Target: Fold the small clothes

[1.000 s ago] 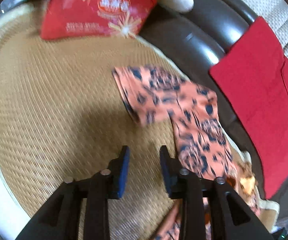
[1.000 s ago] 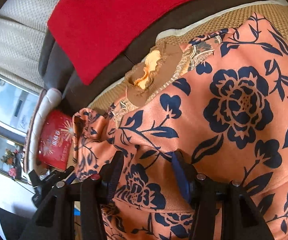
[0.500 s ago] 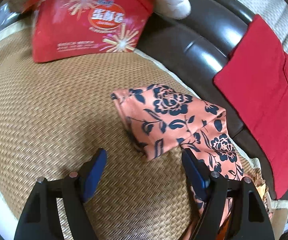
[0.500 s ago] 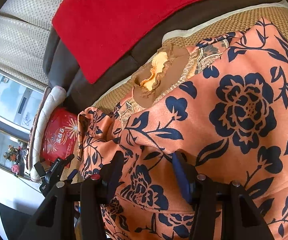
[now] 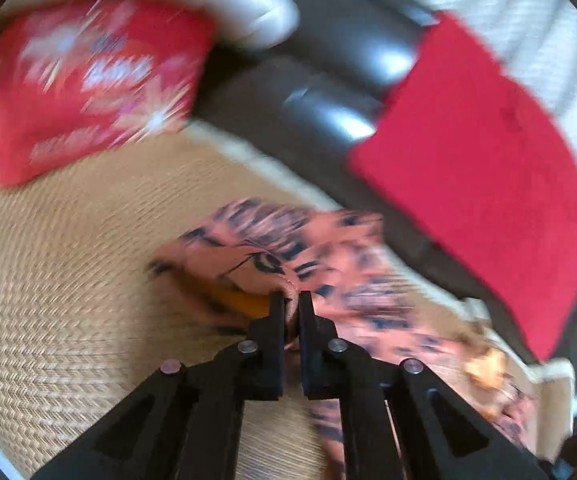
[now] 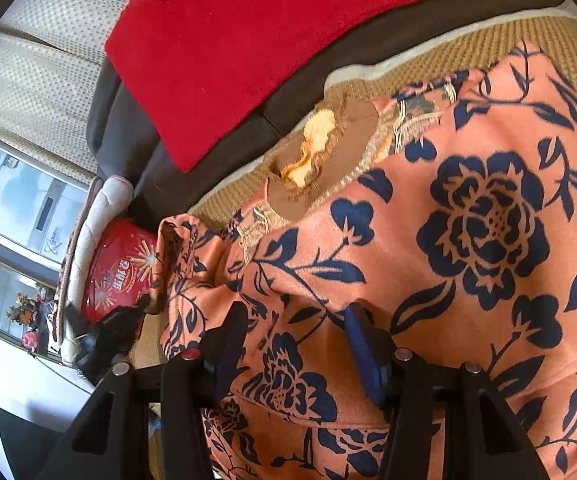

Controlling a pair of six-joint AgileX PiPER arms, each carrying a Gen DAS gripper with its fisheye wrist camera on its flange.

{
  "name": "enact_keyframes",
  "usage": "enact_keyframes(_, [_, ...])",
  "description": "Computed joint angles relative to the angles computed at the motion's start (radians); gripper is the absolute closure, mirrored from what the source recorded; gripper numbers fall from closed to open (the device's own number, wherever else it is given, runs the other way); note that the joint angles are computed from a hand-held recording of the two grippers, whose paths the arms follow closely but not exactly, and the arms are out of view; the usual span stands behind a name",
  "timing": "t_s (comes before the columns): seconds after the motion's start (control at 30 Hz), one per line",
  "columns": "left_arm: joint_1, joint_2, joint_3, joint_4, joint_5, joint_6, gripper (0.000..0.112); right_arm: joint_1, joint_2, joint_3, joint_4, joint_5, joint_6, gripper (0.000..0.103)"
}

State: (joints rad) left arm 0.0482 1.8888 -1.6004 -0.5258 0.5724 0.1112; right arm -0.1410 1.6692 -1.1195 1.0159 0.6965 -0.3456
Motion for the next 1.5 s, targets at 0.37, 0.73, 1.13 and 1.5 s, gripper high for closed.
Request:
enact_keyframes(0.37, [-0.211, -0.160, 0.037, -0.595, 0.315, 0.473, 0.107, -0.042, -0.089, 0.059, 0.065, -0.041, -0.062, 0.048])
enact_keyframes(0.73, [-0.197, -0.063, -0.034, -0.675, 0.430, 0.516, 0.038, -0.282, -0.087, 0.115, 0.256, 0.138, -0.166, 0.030])
enact_keyframes(1.13, [-0.174, 0.057, -0.077, -0.014, 0.214, 0.027, 0.038, -0.174, -0.029, 0.050, 0.005, 0.118, 0.001, 0.030])
enact_keyframes(1.5, [-0.217, 0.082, -0.061, 0.112, 0.173, -0.072, 0.038, 0.039, -0.111, 0.083, -0.229, -0.036, 0.094, 0.074])
